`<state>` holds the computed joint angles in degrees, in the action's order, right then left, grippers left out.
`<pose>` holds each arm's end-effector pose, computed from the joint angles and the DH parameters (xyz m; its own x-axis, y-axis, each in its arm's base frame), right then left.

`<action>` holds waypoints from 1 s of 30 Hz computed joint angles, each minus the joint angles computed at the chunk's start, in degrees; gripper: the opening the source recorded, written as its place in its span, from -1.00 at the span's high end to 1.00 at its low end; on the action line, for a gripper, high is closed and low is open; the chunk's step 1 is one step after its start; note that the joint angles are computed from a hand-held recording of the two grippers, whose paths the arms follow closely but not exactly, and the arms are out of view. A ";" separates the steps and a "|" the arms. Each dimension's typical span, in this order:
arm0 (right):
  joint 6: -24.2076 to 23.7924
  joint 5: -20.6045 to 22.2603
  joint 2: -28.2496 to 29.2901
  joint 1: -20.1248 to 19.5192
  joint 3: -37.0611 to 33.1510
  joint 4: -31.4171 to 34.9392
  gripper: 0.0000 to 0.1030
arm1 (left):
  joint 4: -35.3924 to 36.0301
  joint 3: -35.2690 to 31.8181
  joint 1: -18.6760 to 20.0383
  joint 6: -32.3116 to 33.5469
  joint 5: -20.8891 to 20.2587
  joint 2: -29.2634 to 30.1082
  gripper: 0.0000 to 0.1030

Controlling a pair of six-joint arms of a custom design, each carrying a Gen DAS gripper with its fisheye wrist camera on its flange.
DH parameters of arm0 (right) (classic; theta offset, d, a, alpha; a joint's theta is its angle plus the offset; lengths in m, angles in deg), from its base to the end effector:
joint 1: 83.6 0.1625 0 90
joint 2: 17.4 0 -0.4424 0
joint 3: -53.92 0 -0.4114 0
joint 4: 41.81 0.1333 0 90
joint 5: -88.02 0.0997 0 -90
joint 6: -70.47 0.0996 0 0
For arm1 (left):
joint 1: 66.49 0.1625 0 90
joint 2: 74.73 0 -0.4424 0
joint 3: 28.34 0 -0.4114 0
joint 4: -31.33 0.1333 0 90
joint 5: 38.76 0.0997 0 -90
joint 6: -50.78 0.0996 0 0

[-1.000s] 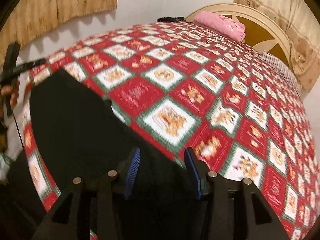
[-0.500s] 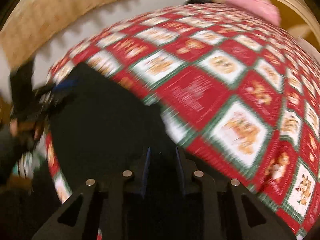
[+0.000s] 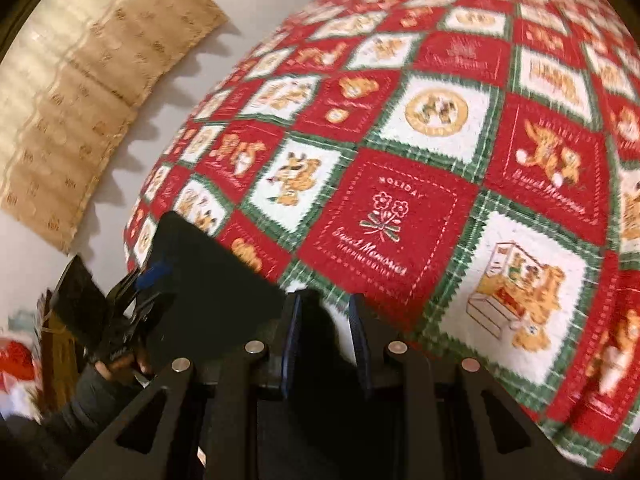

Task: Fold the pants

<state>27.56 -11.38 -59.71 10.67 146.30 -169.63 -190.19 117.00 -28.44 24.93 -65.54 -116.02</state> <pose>0.1664 -0.6572 0.0276 -0.6692 -0.7426 -0.0276 -0.7214 0.6402 0.2641 -0.1321 -0.3856 0.0615 -0.8464 -0.1476 -0.5117 0.3663 0.5362 -0.7605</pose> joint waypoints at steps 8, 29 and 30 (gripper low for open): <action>-4.07 2.75 -3.24 1.44 5.48 -7.83 0.93 | -4.18 0.05 0.21 1.71 -0.47 1.10 0.01; 2.19 1.52 -1.42 0.53 2.58 -7.74 0.05 | -5.91 -0.20 -0.02 2.83 0.28 2.22 0.01; 2.60 0.97 -1.03 0.55 2.53 -7.29 0.08 | -6.38 -0.18 -0.03 3.09 0.26 2.35 0.01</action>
<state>30.16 -10.42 -60.75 11.22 148.83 -176.92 -196.56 116.82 -28.47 28.03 -65.28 -113.68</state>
